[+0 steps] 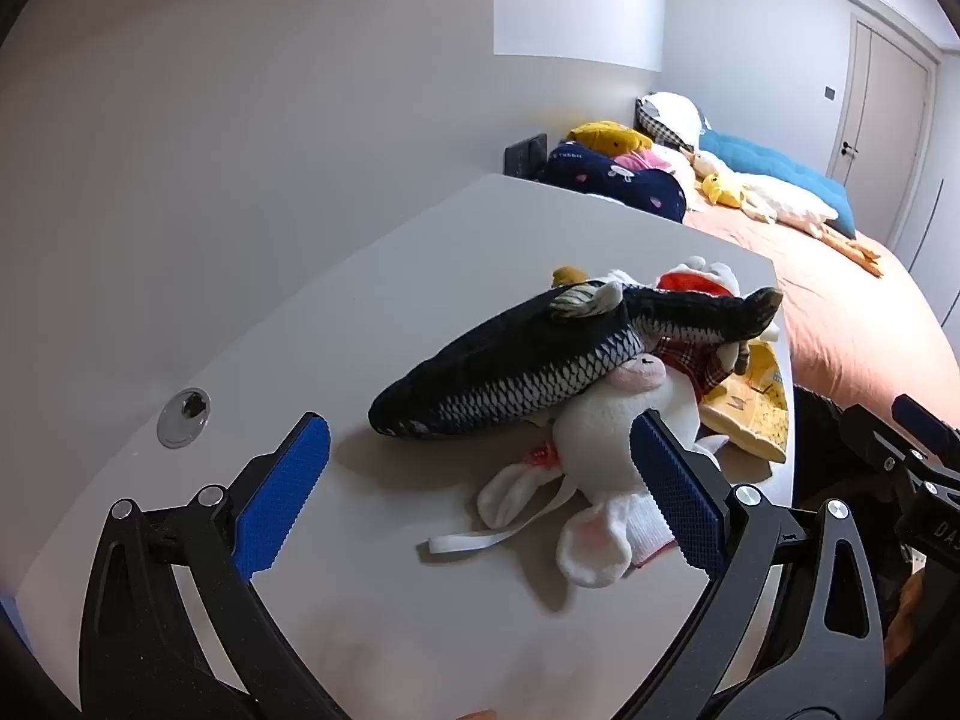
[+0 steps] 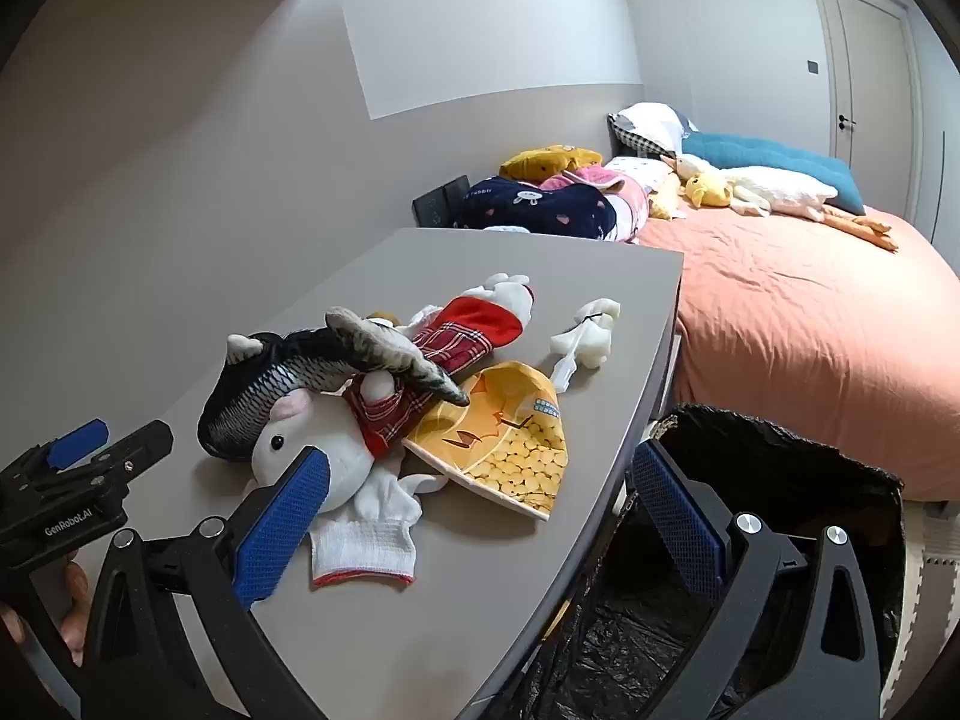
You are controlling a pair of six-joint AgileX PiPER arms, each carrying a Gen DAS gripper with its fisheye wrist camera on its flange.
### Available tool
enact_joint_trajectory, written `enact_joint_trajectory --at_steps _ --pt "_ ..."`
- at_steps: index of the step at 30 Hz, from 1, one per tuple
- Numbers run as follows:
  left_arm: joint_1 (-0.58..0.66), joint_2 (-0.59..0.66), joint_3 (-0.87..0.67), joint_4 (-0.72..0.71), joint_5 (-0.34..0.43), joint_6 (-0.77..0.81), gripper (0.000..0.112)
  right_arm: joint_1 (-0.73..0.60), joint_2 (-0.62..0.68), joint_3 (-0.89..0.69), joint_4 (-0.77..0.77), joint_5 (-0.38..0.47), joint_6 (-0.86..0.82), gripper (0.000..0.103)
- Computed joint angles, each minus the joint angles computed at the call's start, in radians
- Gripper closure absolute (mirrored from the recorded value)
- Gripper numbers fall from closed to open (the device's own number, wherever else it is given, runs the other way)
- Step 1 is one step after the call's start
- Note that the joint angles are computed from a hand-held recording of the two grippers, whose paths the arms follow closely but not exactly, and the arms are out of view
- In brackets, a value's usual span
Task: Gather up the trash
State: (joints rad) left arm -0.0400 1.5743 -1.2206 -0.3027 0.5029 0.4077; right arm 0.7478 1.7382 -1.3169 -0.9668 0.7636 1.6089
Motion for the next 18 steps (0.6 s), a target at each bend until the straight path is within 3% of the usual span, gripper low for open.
enact_joint_trajectory --at_steps 3,5,18 --pt "0.001 0.015 -0.018 -0.003 0.015 0.006 0.015 0.000 0.003 -0.002 0.001 -0.003 0.001 0.003" --pt "0.006 -0.003 0.020 -0.022 -0.035 0.022 0.015 0.001 0.003 -0.002 0.000 -0.004 0.000 0.003" --pt "0.015 -0.010 -0.001 -0.020 -0.007 0.021 0.015 0.005 -0.005 0.008 0.002 0.008 -0.004 0.003"
